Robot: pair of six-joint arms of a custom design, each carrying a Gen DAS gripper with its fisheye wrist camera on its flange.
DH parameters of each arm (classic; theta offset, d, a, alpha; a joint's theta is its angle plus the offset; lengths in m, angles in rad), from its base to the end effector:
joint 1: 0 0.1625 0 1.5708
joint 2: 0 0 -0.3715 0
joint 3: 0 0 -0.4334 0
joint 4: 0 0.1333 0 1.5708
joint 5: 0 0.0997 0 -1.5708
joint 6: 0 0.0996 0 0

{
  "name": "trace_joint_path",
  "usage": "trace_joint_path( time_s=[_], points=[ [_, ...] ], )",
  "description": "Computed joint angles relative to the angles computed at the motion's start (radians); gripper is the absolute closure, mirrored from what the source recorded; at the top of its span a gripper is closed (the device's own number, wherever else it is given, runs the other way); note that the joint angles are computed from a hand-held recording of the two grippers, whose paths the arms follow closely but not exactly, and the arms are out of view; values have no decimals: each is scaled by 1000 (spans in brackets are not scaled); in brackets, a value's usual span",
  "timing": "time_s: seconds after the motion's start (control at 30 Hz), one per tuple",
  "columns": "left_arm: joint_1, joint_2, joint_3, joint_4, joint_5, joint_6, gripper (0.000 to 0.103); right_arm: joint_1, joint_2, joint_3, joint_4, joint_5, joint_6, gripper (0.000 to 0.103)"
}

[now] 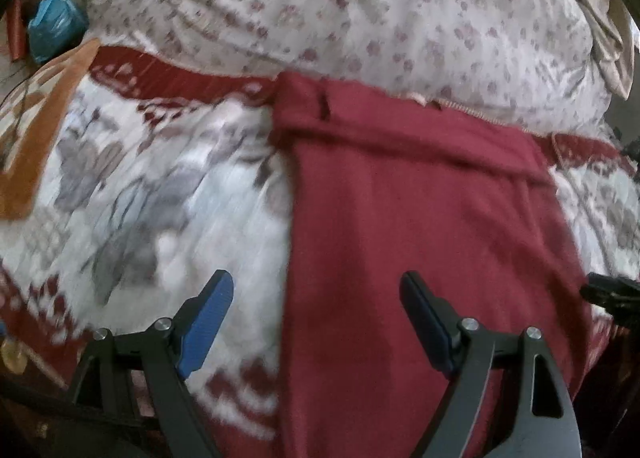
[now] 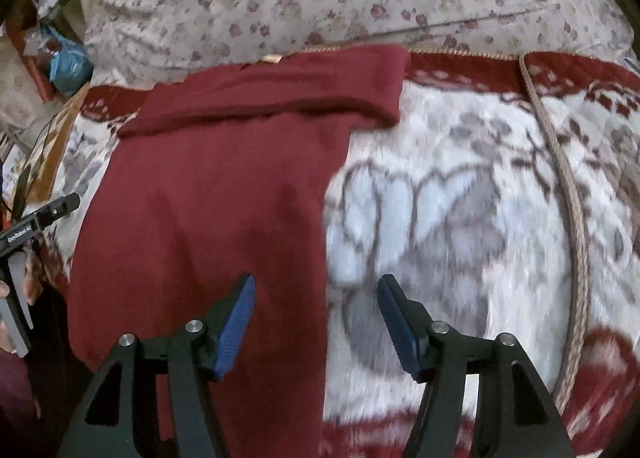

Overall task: Fold small clothes
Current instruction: 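Smooth the folded sweatshirt with both grippers toward the hem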

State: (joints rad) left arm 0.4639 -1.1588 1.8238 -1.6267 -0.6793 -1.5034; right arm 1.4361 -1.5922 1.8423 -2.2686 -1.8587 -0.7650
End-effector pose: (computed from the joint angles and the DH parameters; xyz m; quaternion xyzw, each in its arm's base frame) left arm -0.3848 -0.4282 0.1271 -0.0428 0.8694 -0.3258 0.3691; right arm 0.0311 -0.5524 0.3837 0.2688 -0.9273 0.1370 0.2215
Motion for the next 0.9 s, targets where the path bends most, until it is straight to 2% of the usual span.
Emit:
trace_joint_path(
  time_s=[0.13, 0.27, 0.4, 0.53, 0.67, 0.9],
  points=[
    [-32, -28, 38, 54, -46, -96, 19, -29, -64, 54, 28, 13, -25, 34],
    [-61, -42, 52, 103, -61, -168, 19, -51, -105, 87, 36, 37, -24, 33],
    [-85, -49, 54, 130, -68, -201, 19, -62, -133, 99, 61, 46, -21, 32],
    [-98, -45, 51, 140, -77, -197, 19, -78, -159, 102, 117, 50, -18, 27],
    [-117, -54, 70, 119, -95, -184, 19, -93, -192, 126, 149, 32, -48, 27],
    [-131, -106, 161, -4, -192, -173, 19, -123, -227, 139, 236, 80, -70, 26]
  ],
)
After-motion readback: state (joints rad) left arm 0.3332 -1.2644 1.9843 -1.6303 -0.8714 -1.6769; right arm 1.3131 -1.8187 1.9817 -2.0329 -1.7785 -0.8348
